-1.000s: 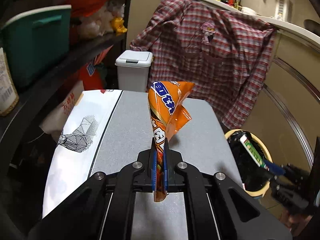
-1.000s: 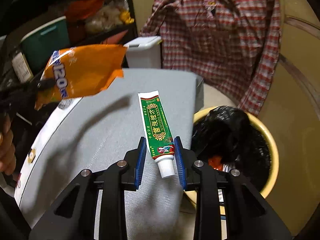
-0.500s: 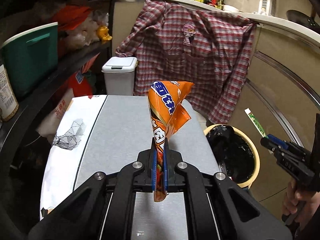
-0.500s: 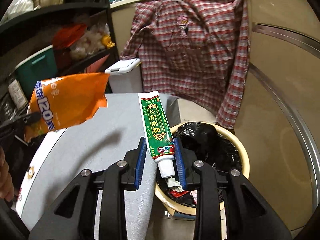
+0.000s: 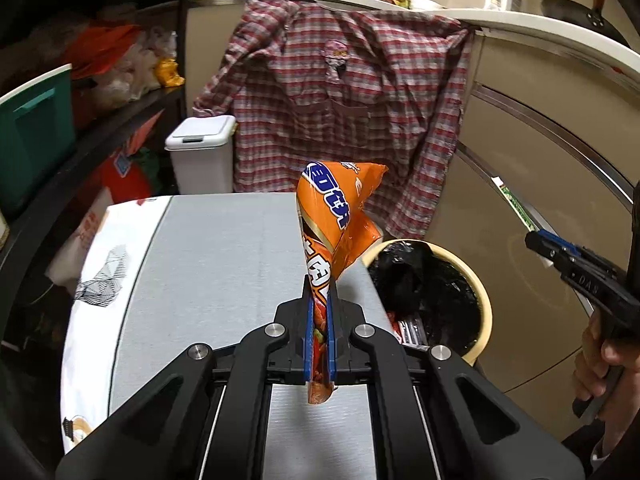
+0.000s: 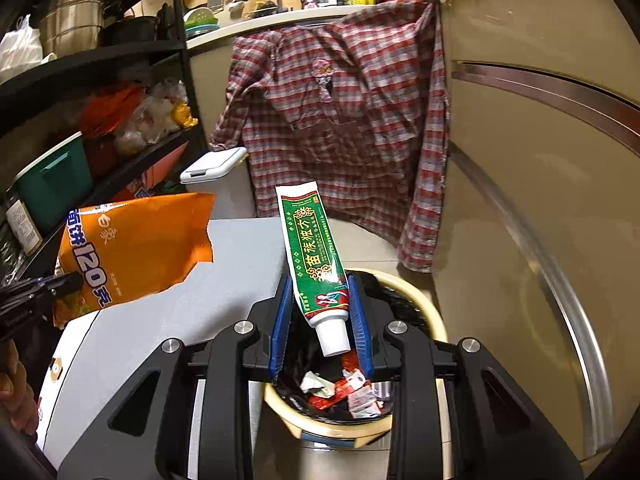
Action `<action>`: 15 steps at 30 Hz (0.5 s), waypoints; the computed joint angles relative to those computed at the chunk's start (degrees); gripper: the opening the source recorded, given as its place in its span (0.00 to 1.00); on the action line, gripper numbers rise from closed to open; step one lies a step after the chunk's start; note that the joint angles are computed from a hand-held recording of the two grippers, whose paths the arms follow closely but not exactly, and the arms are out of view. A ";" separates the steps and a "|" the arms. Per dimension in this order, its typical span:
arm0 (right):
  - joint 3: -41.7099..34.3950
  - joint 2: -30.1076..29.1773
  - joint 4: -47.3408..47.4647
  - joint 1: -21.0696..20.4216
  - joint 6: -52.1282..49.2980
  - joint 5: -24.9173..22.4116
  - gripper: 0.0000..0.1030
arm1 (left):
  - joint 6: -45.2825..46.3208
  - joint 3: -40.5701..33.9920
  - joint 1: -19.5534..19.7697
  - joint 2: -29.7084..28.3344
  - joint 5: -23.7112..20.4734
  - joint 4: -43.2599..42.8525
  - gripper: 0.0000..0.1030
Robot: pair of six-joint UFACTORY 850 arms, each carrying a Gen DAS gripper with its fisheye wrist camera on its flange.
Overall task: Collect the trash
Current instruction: 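Carry the orange bag and toothpaste tube over the bucket with both grippers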
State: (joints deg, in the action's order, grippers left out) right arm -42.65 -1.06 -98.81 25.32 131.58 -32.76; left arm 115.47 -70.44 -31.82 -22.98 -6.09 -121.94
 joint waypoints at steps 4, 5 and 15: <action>1.25 1.12 0.61 -1.94 0.25 1.17 0.28 | -7.69 -1.22 -1.05 -1.26 -0.32 8.23 0.05; 1.44 1.17 0.65 -2.33 0.40 1.67 0.28 | -10.16 -1.70 -1.39 -1.71 -0.40 10.84 0.05; 1.94 0.51 1.25 -4.40 -0.53 2.95 0.28 | -32.37 -7.13 -4.11 -6.57 -0.88 33.90 0.05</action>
